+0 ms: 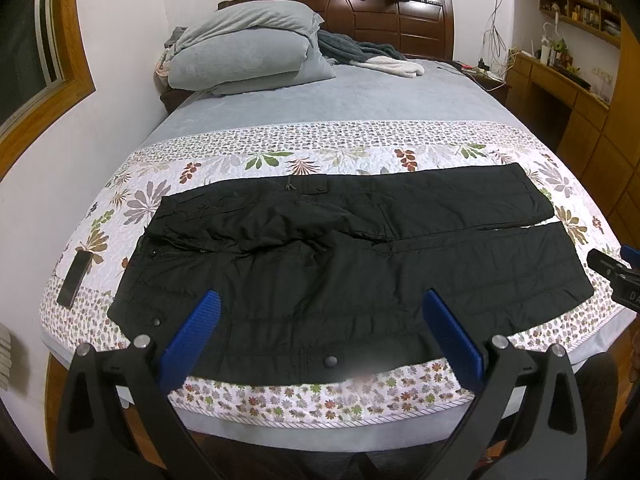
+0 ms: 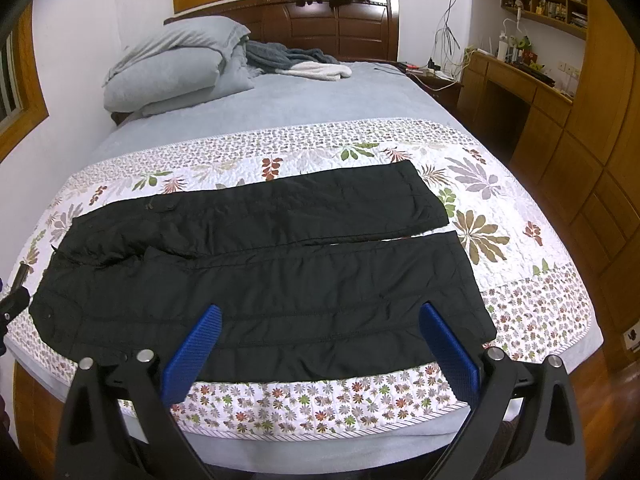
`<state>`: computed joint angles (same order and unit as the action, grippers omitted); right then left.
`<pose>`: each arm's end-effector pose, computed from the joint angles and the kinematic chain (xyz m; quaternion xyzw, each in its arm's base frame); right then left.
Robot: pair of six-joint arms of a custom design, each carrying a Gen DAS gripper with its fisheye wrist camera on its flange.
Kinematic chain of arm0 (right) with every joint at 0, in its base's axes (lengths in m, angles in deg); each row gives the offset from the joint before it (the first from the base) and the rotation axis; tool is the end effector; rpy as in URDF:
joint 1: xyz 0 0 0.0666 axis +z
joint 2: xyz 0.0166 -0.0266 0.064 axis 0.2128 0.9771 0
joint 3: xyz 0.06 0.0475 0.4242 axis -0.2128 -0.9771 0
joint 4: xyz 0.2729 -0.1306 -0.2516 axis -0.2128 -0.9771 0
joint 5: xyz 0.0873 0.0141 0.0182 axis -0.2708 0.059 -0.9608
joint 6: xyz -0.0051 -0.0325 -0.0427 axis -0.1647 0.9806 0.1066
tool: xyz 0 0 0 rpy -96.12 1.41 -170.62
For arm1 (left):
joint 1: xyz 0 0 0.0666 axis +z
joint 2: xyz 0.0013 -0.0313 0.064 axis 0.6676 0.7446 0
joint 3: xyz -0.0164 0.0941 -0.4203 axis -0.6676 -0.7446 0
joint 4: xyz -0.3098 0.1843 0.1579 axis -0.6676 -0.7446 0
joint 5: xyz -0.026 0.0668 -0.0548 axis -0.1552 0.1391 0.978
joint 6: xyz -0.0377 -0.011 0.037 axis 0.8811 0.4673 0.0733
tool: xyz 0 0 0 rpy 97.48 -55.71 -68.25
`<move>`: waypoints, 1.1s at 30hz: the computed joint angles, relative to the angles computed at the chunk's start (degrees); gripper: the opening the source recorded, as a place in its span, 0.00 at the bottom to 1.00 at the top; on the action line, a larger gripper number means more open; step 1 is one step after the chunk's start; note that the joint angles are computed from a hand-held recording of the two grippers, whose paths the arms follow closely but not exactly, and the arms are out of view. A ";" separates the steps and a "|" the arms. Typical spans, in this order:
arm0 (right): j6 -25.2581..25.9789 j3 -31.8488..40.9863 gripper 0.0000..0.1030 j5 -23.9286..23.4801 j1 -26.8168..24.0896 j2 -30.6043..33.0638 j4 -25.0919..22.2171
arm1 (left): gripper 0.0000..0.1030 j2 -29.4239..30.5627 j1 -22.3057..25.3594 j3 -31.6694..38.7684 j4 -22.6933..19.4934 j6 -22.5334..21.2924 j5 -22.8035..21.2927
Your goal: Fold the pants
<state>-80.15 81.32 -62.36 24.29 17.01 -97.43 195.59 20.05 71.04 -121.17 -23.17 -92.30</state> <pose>0.6053 0.1251 0.5953 -0.0299 0.9361 0.0154 0.3502 0.5627 -0.2110 0.6308 -0.0647 0.9311 0.0604 0.3538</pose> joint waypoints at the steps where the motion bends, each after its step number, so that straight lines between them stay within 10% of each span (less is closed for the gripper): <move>1: 0.00 -0.02 0.97 0.02 0.00 0.00 0.04 | 0.98 -0.31 0.10 -0.59 0.37 -0.12 0.11; 33: 0.16 0.98 0.97 0.11 0.13 1.30 -0.59 | 0.98 0.49 0.33 0.29 0.43 -1.26 0.48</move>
